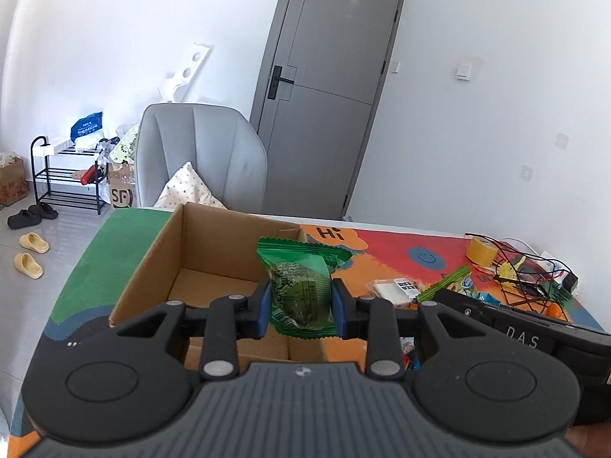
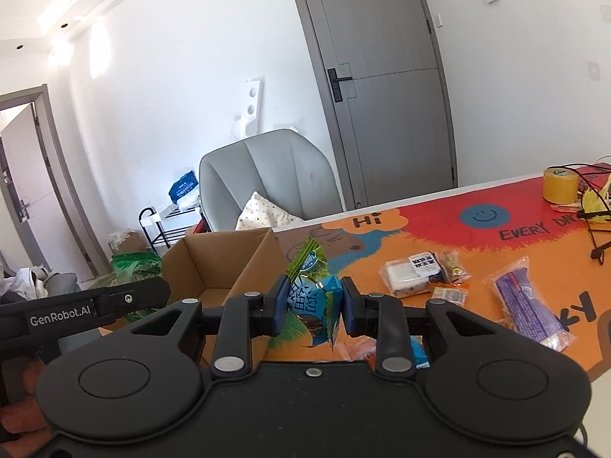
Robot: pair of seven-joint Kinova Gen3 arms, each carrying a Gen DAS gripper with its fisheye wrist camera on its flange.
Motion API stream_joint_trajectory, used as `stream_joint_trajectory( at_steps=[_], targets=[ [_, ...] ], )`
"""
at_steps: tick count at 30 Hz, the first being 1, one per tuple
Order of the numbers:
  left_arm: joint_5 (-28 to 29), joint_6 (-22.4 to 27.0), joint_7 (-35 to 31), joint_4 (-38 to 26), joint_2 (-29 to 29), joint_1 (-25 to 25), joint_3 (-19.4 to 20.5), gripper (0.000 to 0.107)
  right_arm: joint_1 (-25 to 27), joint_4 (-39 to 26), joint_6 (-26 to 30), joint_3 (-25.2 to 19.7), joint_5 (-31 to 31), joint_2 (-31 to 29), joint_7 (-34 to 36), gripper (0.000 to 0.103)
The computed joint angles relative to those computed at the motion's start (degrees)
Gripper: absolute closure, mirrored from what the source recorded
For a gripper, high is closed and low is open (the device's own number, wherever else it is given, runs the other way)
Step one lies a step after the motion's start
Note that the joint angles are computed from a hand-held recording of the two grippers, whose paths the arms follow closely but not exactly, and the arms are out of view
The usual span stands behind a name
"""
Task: Organize snacks
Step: 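Carry both snacks over the cardboard box and open both tools to drop them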
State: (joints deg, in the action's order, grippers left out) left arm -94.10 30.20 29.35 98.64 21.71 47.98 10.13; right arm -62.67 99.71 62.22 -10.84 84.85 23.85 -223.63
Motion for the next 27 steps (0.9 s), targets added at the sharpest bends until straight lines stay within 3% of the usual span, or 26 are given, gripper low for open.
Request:
stream_joint_trajectory(
  at_steps=[21, 27],
  targets=[
    [5.28, -0.68, -0.70, -0.50, -0.08, -3.63, -3.73, 0.073, 0.83, -13.10, -11.67, 5.38, -0.29, 6.06, 11.31, 0.074],
    [2.31, 1.08, 4.72, 1.52, -1.44, -3.45, -3.95, 0.046, 0.46, -15.86, -13.89, 6.90, -1.97, 7.46, 13.65, 0.074]
  ],
)
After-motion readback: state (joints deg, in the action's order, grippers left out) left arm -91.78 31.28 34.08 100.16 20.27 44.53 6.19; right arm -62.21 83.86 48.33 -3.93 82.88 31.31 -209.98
